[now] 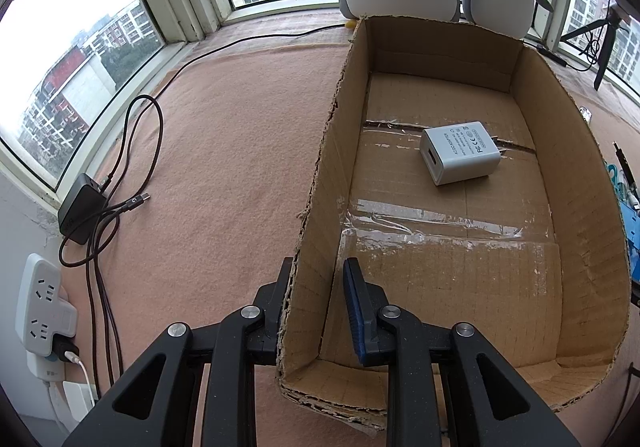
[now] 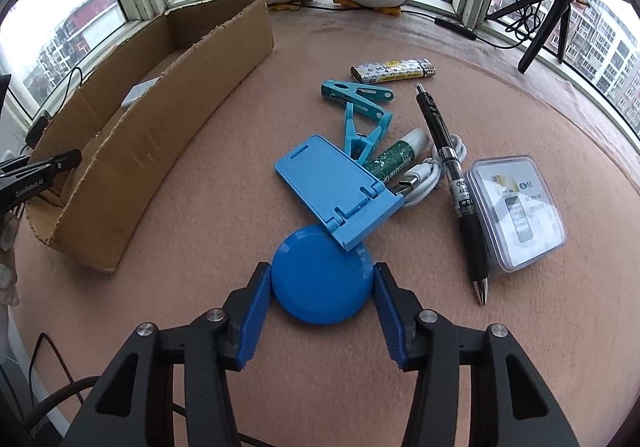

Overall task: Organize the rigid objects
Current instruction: 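Carry the blue lid with the right gripper into the box and release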

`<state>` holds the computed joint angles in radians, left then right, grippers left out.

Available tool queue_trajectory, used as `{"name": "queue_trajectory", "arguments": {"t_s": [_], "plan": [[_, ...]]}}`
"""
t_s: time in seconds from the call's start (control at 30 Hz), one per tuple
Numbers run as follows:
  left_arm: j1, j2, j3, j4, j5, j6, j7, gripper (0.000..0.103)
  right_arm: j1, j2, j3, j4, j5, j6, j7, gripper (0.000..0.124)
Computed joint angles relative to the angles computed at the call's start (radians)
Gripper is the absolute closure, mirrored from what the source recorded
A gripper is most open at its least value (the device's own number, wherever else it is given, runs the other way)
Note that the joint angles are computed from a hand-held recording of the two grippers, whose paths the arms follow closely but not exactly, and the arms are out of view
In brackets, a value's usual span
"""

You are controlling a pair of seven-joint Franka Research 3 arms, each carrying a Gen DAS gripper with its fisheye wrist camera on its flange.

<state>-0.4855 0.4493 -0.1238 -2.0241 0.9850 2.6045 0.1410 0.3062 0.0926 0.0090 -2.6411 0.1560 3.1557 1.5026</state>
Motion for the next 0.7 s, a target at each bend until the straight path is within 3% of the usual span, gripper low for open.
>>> {"name": "queue_trajectory", "arguments": {"t_s": [0.17, 0.3, 0.4, 0.7], "plan": [[-0.001, 0.0, 0.001, 0.0, 0.0, 0.0, -0.001, 0.079, -0.024, -0.017, 0.029, -0.017, 0.04, -0.007, -0.032, 0.078], [0.0, 0.001, 0.001, 0.0, -0.001, 0.002, -0.001, 0.079, -0.066, -0.061, 0.099, -0.046, 0.209, -0.027, -0.17, 0.078], [-0.001, 0.001, 0.001, 0.0, 0.0, 0.002, -0.001, 0.079, -0.039, -0.111, 0.088, -0.076, 0.28, -0.034, -0.232, 0.078], [-0.001, 0.001, 0.001, 0.001, -0.001, 0.002, 0.0, 0.079, 0.128, -0.215, 0.007, -0.051, 0.552, -0.035, -0.456, 0.078]]}}
